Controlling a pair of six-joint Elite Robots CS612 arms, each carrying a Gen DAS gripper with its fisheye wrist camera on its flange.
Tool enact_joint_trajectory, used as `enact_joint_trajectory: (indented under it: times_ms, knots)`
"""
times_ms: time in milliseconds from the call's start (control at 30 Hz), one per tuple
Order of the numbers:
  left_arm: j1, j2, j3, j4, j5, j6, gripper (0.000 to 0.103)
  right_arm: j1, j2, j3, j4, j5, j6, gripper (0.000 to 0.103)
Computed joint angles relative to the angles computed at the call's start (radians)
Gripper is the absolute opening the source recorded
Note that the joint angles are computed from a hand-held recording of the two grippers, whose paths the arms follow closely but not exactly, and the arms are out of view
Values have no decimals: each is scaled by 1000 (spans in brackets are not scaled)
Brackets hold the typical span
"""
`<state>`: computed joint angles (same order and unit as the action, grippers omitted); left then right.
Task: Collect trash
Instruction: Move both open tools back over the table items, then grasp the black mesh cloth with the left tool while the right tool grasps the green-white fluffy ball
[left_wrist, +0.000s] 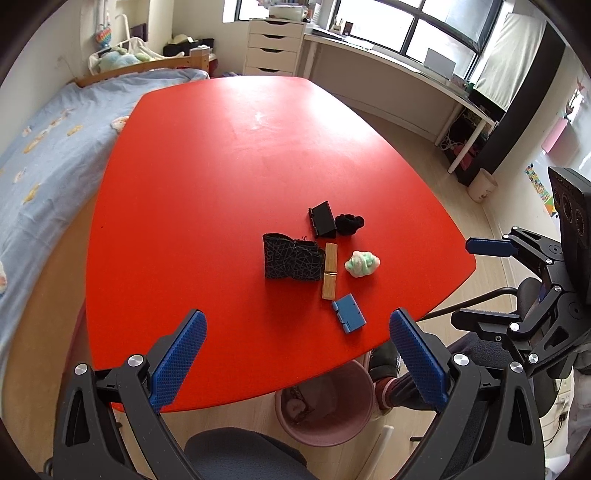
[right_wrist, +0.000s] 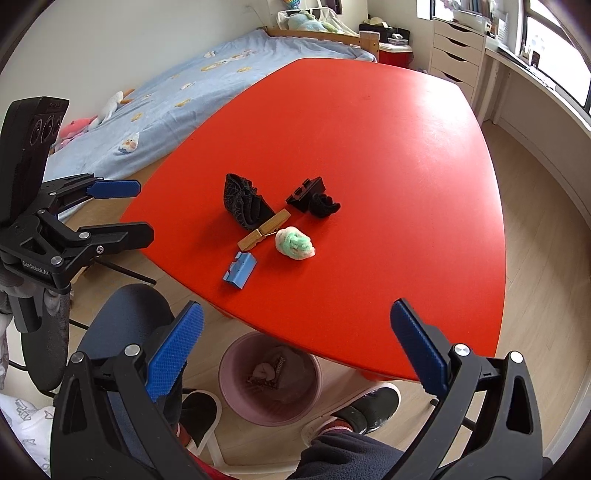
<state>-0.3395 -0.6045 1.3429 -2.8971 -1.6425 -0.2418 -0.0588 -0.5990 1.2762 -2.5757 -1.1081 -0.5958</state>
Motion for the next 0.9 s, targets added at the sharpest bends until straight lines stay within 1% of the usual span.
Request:
enact_joint_trajectory:
  times_ms: [133,267,400,567,733,833,867,900]
  knots:
    - [6,25,-52,52,-13,14,95,11,30,-58,44,-14,-40,99]
    - [15,55,-108,106,-45,13,95,21,59,-108,93,-22,-75,99]
    - [17,85,-160,154,-49,21,95,30,89,-153,131,-31,-103,99]
    - [22,117,-208,191,-65,10,95,37,120,-198,153,-41,-102,98]
    - [24,135,-232,206,-78,9,95,42,146,-241,180,-46,-103,91]
    - [24,142,-240,202,-83,4,95,43,153,-249,188,-44,-105,80]
    - [25,145,-244,204,-88,4,95,44,156,-252,192,-43,-108,73]
    - [24,147,-245,202,-88,5,94,45,157,-253,191,-43,-111,71]
